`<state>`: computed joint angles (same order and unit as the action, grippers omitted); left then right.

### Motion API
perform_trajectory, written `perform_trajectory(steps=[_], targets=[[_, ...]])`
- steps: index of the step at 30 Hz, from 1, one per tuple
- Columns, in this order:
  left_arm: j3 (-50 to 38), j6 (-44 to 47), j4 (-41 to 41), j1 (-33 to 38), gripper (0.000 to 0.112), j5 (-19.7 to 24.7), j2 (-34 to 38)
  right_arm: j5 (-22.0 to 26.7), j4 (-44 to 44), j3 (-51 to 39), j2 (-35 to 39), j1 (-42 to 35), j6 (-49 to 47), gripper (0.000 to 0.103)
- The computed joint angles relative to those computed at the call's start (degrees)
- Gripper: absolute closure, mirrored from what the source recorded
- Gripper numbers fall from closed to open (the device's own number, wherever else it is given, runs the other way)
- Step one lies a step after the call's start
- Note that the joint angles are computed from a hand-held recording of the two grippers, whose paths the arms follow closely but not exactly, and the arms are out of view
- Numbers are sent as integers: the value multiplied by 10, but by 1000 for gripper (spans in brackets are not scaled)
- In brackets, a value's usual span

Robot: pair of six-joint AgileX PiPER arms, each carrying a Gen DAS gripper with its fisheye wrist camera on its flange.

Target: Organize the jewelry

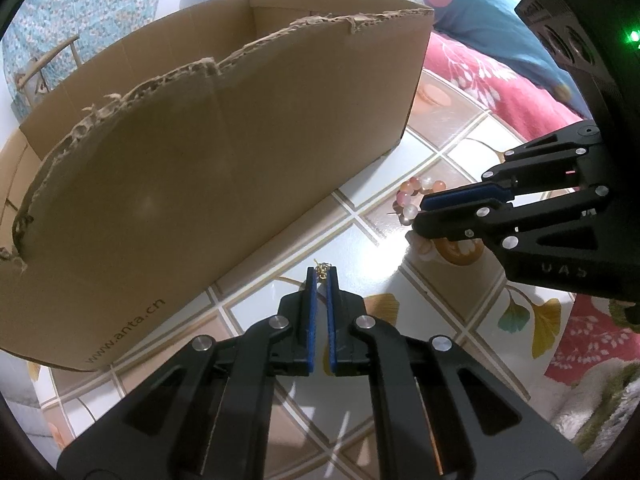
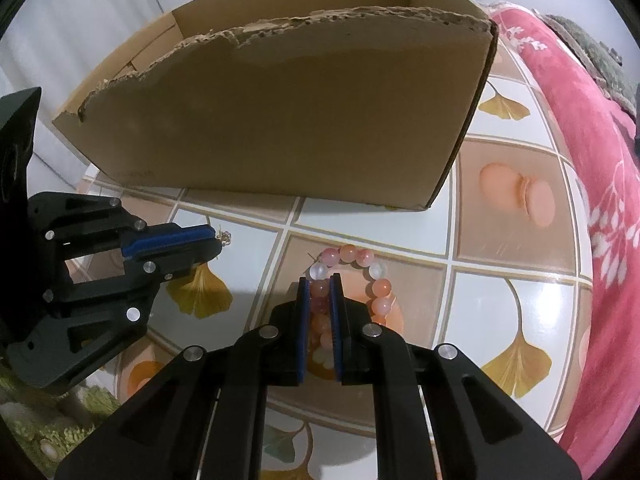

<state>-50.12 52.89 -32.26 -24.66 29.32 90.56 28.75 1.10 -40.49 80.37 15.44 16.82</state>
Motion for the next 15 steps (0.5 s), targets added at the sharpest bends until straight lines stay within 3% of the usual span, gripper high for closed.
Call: perform_trajectory(steps=[9, 15], targets=[[22, 99, -89, 33, 112, 3, -7, 2, 42, 5, -9, -26, -51, 93], [33, 193, -159, 98, 112, 71, -21, -8, 46, 13, -13, -25, -46, 93]])
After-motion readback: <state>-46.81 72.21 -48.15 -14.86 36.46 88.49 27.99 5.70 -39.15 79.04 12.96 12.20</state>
